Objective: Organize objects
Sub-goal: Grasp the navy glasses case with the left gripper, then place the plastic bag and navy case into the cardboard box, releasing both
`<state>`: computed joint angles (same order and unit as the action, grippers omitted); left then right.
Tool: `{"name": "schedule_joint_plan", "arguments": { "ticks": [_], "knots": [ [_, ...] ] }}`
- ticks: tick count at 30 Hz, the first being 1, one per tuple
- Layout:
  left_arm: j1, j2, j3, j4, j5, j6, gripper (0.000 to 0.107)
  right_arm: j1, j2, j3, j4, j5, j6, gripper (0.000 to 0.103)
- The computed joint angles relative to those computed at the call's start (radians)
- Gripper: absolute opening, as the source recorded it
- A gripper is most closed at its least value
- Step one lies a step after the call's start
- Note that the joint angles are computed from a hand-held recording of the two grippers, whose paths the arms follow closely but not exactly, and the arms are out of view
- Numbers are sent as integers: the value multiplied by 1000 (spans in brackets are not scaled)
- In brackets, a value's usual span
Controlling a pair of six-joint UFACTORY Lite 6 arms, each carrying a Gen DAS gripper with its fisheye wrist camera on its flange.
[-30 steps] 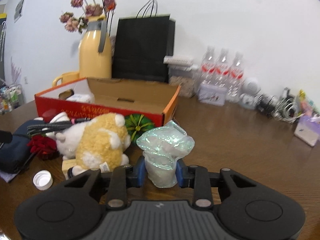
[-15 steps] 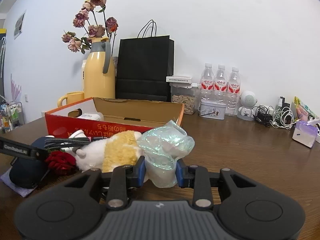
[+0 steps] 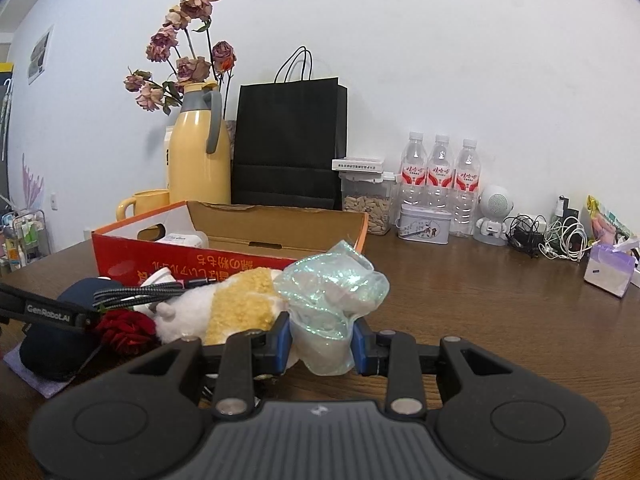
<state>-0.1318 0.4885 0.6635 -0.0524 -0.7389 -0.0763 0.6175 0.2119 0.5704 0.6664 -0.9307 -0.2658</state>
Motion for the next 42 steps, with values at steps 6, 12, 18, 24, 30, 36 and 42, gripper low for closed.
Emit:
{"name": "schedule_joint_plan", "arguments": {
  "ticks": [6,12,18,24,30,36,42],
  "knots": [
    [61,-63,-57,117,-6,-54,67,6,0,-1,14,-6,-1,29],
    [144,-152,-120,246,-21,-105,66,11,-2,-1,24,-6,-7,29],
    [200,-263,-142,375,-7,-155,66,21,-2,17,41,-4,-53,29],
    [171,-300,-35,450,43,-223,66,4,-43,89,19,49,-111,29],
    [93,-181,192,459,104,-268,66,-46,49,320,-10,173,-183,29],
    [31,47,506,482,212,-314,66,-113,248,622,-9,312,-212,29],
    [-6,319,880,540,351,-395,66,-168,446,924,79,470,-313,29]
  ]
}}
